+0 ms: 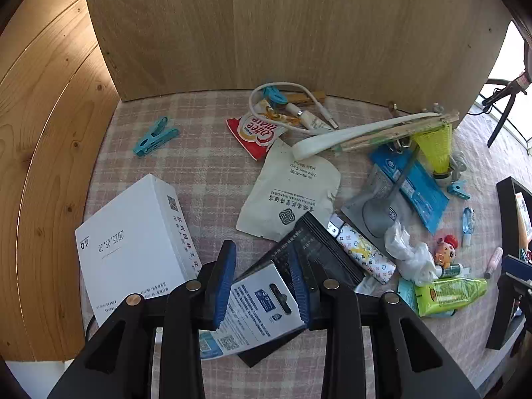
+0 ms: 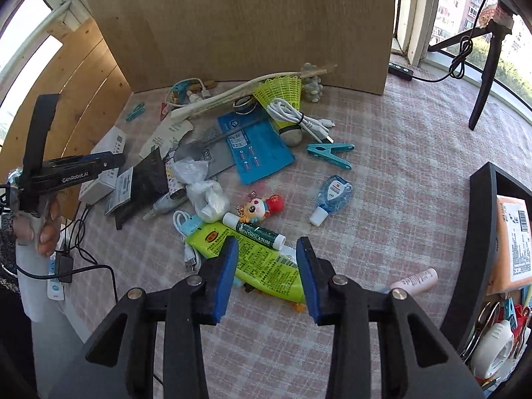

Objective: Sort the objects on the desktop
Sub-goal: 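Move the left gripper to the black pouch with the card packet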

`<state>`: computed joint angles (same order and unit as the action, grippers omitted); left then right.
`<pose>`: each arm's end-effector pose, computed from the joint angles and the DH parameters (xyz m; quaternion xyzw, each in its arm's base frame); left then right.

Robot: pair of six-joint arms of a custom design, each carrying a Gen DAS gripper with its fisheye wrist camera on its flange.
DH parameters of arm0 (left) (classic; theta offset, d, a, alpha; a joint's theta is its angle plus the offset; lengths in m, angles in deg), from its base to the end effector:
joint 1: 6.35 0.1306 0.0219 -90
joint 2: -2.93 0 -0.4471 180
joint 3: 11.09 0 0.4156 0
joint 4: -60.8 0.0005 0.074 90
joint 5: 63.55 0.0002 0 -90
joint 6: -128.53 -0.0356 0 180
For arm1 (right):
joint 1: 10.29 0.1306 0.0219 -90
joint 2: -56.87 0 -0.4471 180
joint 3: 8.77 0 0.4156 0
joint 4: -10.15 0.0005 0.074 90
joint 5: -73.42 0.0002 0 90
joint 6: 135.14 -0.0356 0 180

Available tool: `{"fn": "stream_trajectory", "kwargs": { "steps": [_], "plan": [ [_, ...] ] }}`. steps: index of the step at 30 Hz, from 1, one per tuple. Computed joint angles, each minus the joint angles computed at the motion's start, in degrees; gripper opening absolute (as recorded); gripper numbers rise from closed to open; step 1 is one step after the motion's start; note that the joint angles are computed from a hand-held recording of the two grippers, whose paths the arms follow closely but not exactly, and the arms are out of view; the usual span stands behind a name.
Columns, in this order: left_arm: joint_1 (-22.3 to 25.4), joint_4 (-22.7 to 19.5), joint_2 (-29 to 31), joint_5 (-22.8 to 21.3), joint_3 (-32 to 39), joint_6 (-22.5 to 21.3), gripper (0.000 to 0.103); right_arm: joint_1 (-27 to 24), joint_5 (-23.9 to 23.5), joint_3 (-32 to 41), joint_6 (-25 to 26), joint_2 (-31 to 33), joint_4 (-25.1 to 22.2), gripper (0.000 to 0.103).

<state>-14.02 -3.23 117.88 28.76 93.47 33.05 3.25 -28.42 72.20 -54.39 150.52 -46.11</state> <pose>0.6425 -0.0885 0.3554 0.1161 0.9837 -0.0226 0.1351 0.4794 0.1224 0.3839 -0.0554 0.9765 0.1353 0.1582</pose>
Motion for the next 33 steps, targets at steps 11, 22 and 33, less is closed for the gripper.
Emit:
{"fn": "stream_trajectory", "kwargs": {
  "steps": [11, 22, 33],
  "plan": [
    [0.3, -5.2, 3.7, 0.7, 0.8, -3.1, 0.014, -0.8, -1.3, -1.1, -3.1, 2.0, 0.4, 0.036],
    [-1.6, -6.6, -9.2, 9.4, -16.8, -11.7, 0.014, 0.4, -0.1, -6.0, -3.7, -3.0, 1.3, 0.036],
    [6.8, -0.4, -24.7, 15.5, -27.6, -6.0, 0.020, 5.5, 0.2, -7.5, -2.3, -4.4, 1.8, 0.036]
  ]
}}
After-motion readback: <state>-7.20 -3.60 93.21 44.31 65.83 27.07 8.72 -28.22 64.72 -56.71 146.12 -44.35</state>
